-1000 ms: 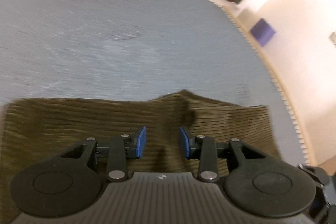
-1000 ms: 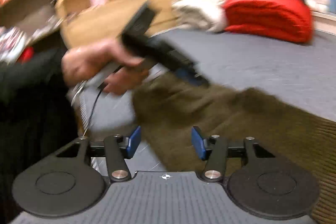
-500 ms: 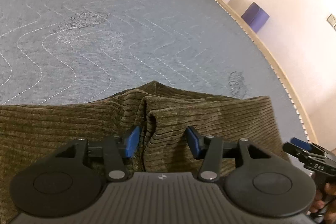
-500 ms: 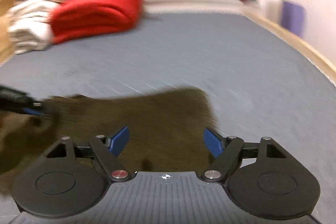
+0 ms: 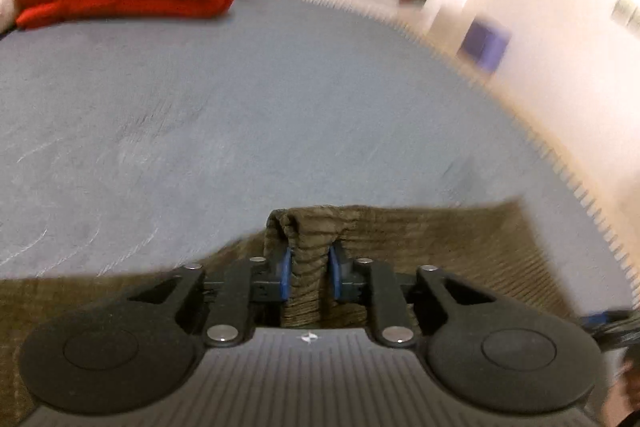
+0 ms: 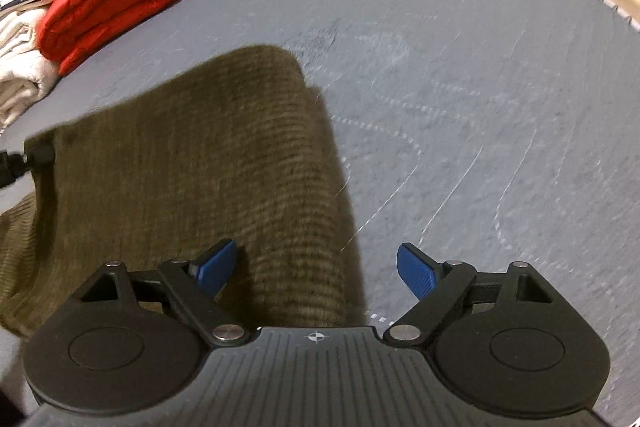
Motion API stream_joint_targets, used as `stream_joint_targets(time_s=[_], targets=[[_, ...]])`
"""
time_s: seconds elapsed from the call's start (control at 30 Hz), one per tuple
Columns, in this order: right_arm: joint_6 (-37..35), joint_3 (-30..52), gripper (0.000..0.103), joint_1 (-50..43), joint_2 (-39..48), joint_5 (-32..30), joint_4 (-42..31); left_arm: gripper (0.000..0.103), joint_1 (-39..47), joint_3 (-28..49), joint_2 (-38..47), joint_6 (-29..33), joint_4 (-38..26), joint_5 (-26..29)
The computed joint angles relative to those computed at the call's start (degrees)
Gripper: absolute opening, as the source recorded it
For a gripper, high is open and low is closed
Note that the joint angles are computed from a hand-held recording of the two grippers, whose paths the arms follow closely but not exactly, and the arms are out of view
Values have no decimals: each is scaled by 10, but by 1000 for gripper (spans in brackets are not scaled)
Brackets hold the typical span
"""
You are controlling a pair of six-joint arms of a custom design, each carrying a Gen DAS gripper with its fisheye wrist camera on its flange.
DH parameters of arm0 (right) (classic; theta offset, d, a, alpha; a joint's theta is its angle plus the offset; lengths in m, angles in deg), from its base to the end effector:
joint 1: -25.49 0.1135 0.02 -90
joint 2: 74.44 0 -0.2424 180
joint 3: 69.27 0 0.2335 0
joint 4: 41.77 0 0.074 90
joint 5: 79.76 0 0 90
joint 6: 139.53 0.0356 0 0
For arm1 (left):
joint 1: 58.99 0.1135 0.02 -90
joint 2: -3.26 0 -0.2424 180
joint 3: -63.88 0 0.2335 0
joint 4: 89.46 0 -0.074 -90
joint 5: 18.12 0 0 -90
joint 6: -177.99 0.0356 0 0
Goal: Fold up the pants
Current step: 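Grasp the folded edge with the right tool while the left tool grasps the waistband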
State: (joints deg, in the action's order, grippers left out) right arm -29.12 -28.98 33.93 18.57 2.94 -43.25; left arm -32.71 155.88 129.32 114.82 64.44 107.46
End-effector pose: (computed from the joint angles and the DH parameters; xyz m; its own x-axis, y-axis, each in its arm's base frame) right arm 0.2349 0.0394 0.0811 -0.8283 0.2268 -0.5123 0.0744 0.9508 0.3006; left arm 0.3744 0.1618 0.0894 -0.7394 0.0443 -0.6718 0.2613 0.9385 -0.2258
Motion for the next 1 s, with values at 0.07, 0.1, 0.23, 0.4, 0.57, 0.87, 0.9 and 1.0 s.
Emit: stream_joint_targets(time_s=[0.07,0.1,0.23,0.4,0.57,0.87,0.9,1.0], targets=[[-3,3,88,5,-2,-6,-13,53,-12,-26,-7,16,35,-47],[-5,3,88,2,-6,-11,-19,55,-16,-58,-27,21,73,-64],[-16,-2,87,7,-33,-17,-44,56,-16,-141,-96,37,150,-65],[-24,-5,58,23,-53,-20,-60,27,-4,-147,-120,71,105,-14],[-16,-9,34,55,-80,10,-63,15,-6,-103,-76,148,19,-33],[22,-13,22,93,-181,22,-81,42,22,-133,-110,23,128,-94],[23,-14,21,102,-193,26,-81,42,29,-136,-118,14,127,-79],[18,-16,20,133,-224,32,-73,42,49,-132,-140,15,86,-19]])
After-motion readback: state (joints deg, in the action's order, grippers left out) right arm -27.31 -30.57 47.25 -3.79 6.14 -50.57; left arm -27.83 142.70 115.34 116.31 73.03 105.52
